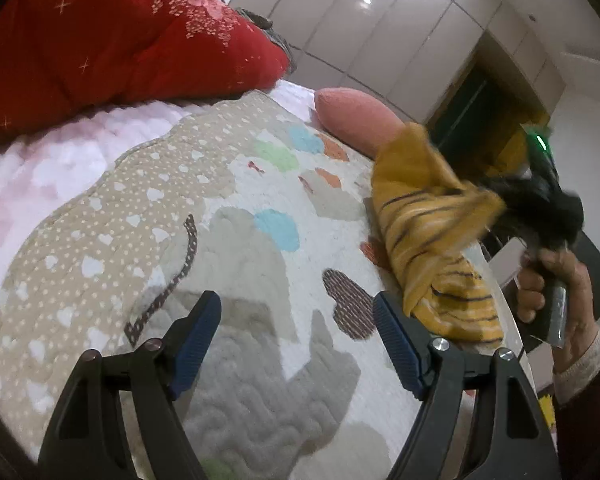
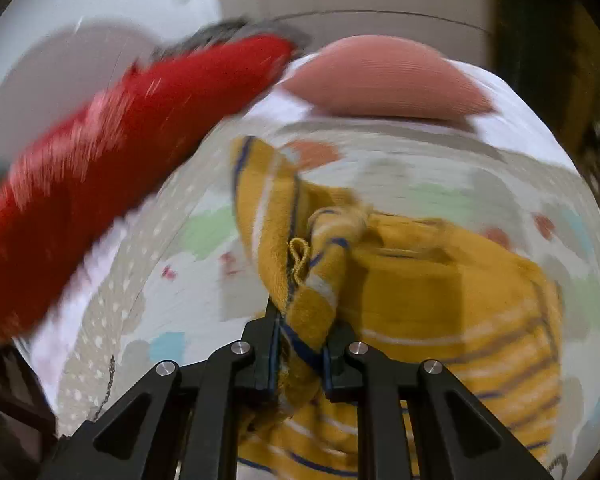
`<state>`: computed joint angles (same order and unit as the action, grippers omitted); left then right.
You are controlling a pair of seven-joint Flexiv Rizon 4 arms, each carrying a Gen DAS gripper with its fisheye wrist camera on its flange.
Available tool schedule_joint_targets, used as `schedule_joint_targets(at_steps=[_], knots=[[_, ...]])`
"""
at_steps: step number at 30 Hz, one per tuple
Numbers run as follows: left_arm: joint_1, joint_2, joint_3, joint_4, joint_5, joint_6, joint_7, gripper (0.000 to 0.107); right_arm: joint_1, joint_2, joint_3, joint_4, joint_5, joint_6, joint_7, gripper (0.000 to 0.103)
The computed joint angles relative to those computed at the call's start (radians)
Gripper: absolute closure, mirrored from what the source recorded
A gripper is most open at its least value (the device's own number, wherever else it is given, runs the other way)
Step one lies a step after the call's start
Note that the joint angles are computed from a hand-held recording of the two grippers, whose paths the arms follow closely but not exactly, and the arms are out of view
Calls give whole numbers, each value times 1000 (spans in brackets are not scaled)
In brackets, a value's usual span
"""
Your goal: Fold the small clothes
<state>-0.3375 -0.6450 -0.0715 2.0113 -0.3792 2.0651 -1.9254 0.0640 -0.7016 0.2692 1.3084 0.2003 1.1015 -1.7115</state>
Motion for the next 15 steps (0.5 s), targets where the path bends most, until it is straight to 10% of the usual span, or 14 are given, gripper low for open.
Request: schedule_joint_targets(at_steps=[7, 11, 15], knots=[[-134, 0, 94, -88, -80, -130, 86, 29, -238, -35, 31, 13, 197, -20, -17, 86], [-192, -21, 130, -167, -85, -223, 129, 29, -355, -87, 88, -19, 331, -74, -86, 57], [-296, -49, 248, -250, -72, -319, 141, 29, -388, -39, 82, 31, 395, -2, -138, 54]])
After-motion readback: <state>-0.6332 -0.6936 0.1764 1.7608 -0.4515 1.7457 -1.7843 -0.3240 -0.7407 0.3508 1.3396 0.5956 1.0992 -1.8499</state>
